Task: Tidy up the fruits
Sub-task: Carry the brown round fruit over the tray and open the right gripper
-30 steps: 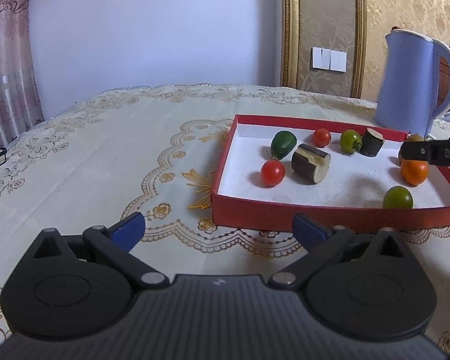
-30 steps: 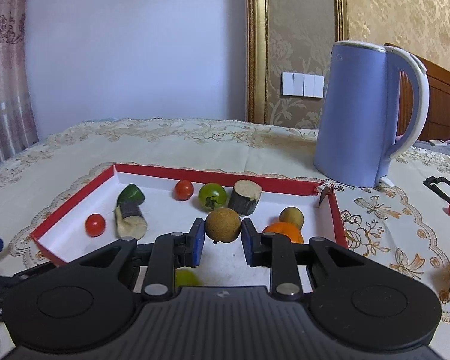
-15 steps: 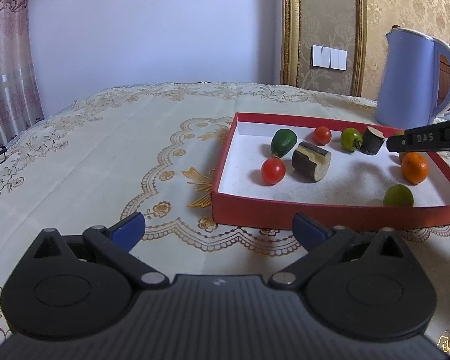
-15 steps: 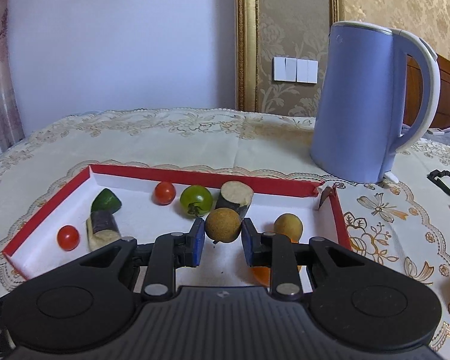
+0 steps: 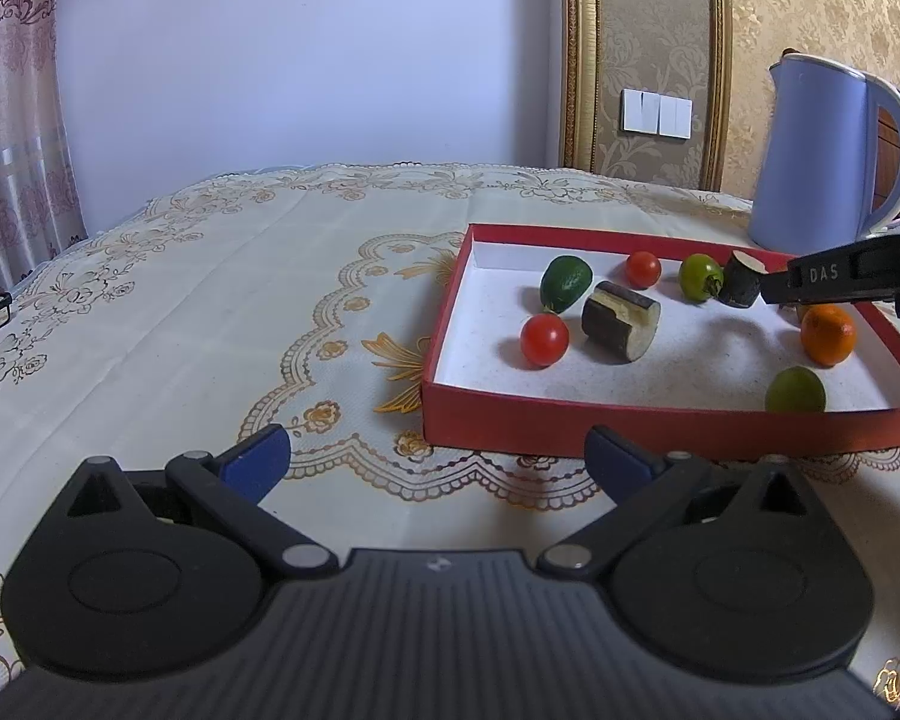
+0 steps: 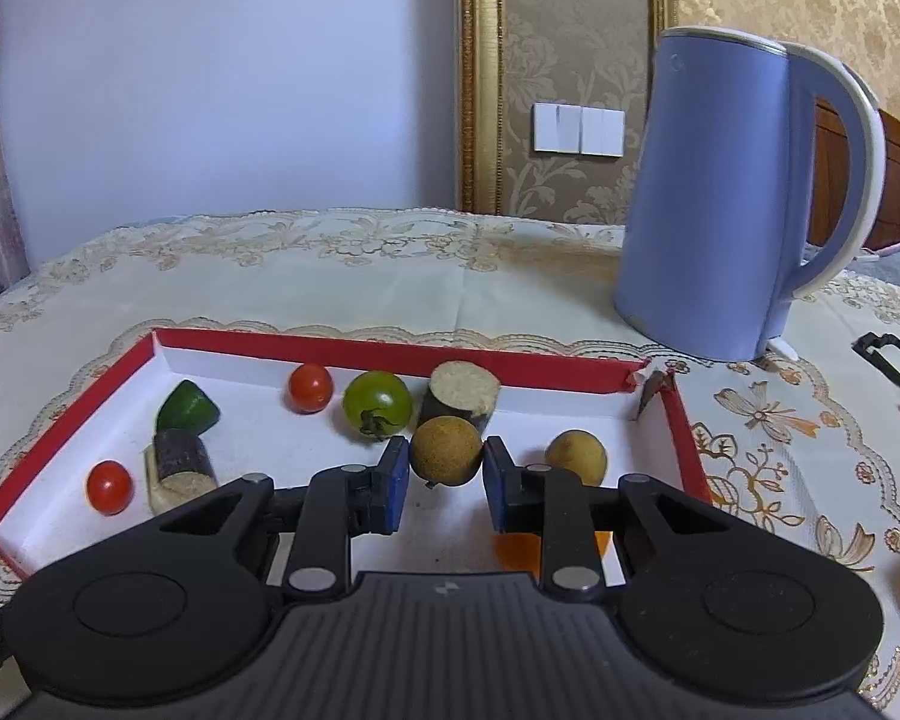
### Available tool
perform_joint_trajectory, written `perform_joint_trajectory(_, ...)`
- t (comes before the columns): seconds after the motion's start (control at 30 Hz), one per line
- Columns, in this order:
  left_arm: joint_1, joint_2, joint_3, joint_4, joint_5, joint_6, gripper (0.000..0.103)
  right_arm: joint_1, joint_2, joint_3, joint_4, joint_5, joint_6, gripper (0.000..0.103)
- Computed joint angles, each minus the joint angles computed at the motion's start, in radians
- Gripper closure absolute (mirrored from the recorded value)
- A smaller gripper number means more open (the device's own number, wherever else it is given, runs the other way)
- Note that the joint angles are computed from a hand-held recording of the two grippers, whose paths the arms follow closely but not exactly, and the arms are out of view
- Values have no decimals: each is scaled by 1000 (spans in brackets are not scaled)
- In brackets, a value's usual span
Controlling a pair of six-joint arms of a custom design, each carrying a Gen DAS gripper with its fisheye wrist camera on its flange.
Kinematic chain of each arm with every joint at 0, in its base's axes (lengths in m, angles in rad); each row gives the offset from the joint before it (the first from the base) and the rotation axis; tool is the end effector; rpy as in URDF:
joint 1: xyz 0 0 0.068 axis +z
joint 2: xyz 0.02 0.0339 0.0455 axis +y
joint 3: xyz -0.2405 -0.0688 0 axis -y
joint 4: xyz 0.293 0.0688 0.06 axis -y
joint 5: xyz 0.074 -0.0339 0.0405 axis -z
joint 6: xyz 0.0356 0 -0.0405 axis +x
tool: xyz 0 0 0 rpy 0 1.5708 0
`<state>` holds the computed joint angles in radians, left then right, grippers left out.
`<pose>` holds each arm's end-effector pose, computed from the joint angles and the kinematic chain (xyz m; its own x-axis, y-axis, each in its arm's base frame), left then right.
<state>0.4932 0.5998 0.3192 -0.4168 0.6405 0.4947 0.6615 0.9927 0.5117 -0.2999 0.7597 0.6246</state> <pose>0.1847 0.0751 0.1599 -0.4865 0.1707 -0.8568 0.2896 0.9568 0.0261 0.2100 0.1324 0.1623 -0.4853 0.1595 -0.8597 0.2766 0.9607 0.0221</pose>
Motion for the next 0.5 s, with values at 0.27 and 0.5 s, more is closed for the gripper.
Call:
perform_joint_trajectory(0.27, -1, -4, -3, 1, -5, -4, 0, -8, -13, -12, 2, 2, 17, 77)
perform_joint_trajectory(0.5, 2, -5, -5, 5, -6, -7, 0, 47, -94, -54, -30, 33, 61, 77)
